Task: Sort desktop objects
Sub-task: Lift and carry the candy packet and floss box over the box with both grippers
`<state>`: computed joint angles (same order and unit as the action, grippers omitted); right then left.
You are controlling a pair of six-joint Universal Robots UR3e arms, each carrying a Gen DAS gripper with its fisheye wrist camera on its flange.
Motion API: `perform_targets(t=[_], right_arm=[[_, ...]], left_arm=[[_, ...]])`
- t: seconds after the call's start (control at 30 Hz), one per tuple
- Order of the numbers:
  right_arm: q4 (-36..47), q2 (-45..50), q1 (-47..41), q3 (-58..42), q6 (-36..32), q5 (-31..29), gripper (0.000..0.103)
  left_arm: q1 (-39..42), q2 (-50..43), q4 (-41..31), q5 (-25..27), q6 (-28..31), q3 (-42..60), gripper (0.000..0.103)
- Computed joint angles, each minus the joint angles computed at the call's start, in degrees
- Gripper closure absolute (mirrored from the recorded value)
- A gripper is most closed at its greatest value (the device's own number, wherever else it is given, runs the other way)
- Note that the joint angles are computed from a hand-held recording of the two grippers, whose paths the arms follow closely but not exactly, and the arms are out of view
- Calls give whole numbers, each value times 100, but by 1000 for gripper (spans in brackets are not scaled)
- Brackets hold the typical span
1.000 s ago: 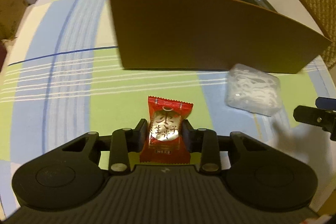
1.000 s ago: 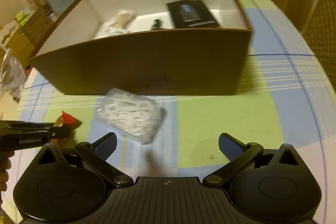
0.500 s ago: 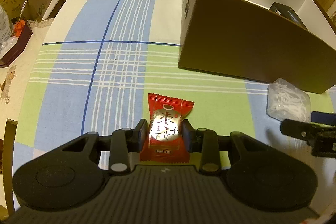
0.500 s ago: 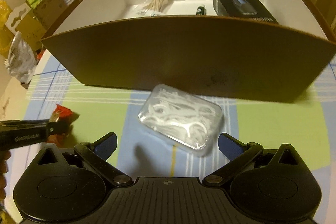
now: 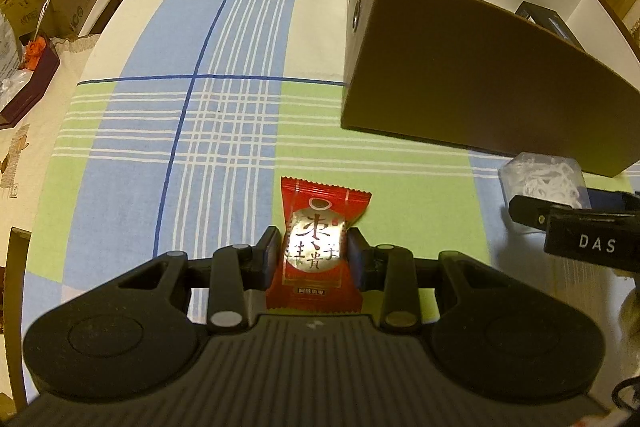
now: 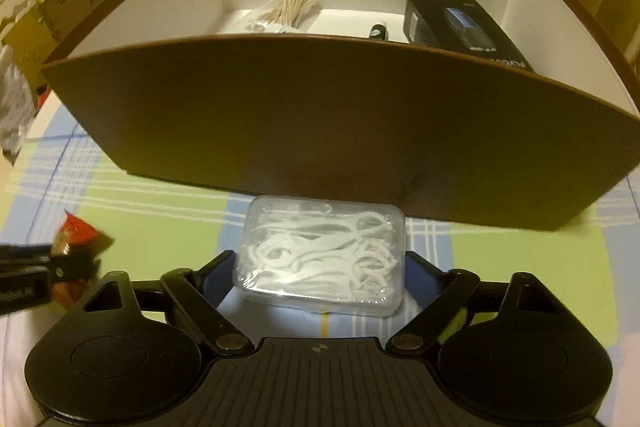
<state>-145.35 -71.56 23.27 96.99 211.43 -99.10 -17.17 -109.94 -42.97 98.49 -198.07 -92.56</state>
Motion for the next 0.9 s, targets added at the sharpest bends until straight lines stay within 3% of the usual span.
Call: perform_targets(t=[0.2, 0.5, 0.8, 0.9], right_arm=[[-492, -477, -206, 796, -501, 324, 19], [-900, -2116, -842, 2762, -1711, 928, 19], [-314, -3585, -1161, 3758, -1465, 939, 18], [-233, -3537, -1072, 3696, -1284, 777, 12]], left_arm=[[-13, -16, 10, -14, 23, 5, 72], [-186, -125, -45, -70, 42, 153, 72], [-716, -496, 8, -417, 315, 538, 72], [-813, -565, -13, -467, 335, 628, 64]])
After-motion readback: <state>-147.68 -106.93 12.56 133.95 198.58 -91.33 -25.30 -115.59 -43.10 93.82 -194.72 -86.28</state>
